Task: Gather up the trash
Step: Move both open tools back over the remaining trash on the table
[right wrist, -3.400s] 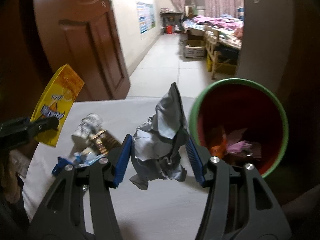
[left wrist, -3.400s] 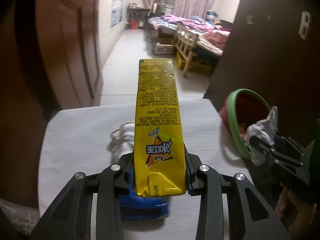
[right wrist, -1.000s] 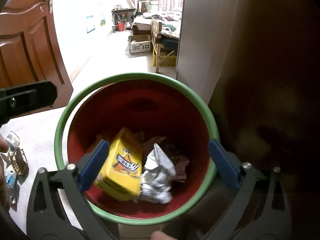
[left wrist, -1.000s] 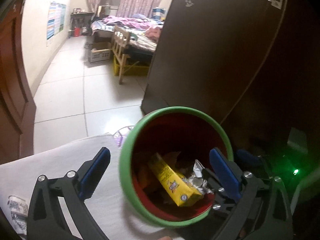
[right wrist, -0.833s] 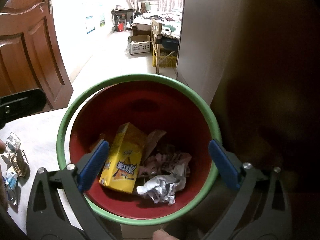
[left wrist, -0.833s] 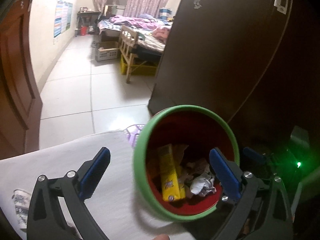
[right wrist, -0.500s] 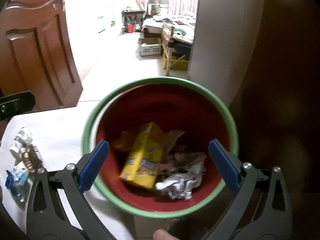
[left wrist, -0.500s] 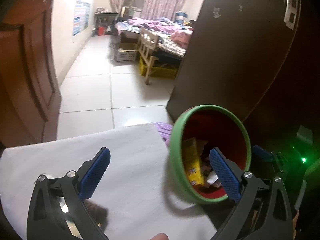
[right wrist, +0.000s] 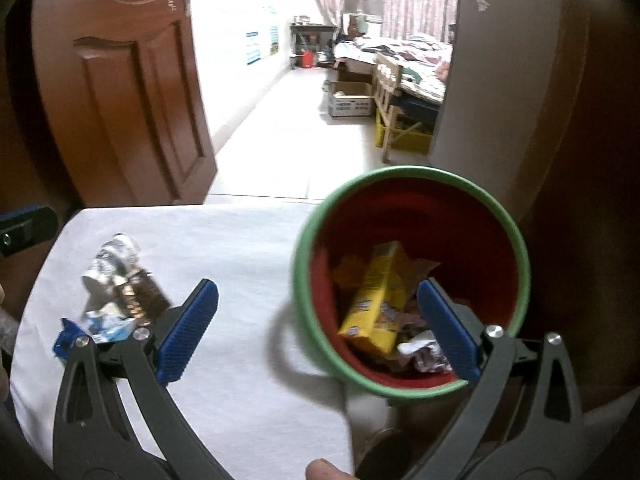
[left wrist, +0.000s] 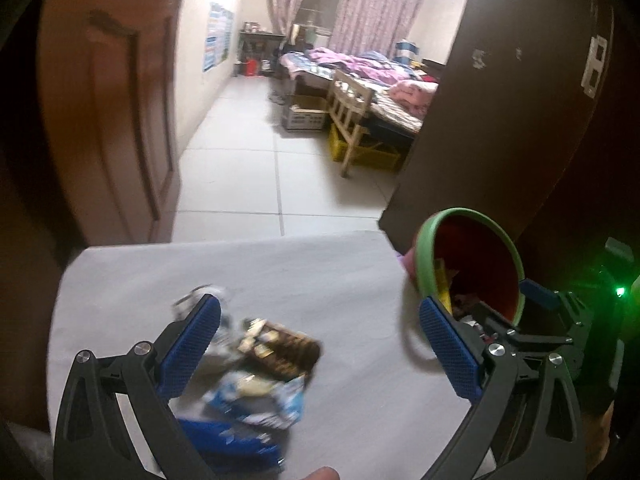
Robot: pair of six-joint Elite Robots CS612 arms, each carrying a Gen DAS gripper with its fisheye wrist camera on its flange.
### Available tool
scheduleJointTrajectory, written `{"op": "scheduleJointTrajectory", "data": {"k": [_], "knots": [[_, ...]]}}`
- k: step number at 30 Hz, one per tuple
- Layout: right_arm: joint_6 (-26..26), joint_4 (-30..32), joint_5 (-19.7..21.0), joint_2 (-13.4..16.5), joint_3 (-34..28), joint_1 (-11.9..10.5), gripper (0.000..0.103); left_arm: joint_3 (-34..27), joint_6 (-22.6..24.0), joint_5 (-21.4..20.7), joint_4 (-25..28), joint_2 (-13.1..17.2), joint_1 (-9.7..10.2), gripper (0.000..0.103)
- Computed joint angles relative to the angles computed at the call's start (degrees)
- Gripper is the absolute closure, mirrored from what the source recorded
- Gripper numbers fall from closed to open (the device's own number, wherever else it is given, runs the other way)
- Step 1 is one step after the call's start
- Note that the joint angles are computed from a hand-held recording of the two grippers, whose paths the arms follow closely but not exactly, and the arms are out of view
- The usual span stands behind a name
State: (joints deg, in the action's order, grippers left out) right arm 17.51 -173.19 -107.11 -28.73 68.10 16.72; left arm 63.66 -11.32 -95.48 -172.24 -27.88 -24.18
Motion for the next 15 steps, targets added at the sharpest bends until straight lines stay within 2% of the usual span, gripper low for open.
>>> {"op": "scheduleJointTrajectory", "data": {"k": [6,12,15], "knots": [[0.4,1.7,6.3,1.0,-2.1,1.2,0.005,4.2,-2.4,0.6,-1.7,-1.7,1.9,0.008],[-0.6,4.9,9.6,2.6,-5.2,2.4,0.005,5.1,-4.1,-1.2,-0.5,-1.6,3.92,0.008],[-1.7,6.8,10.8,3.5,-6.9,2.9,0.005,4.7,-5.0,-1.6,0.2,-0.9,4.32,0.008]]}}
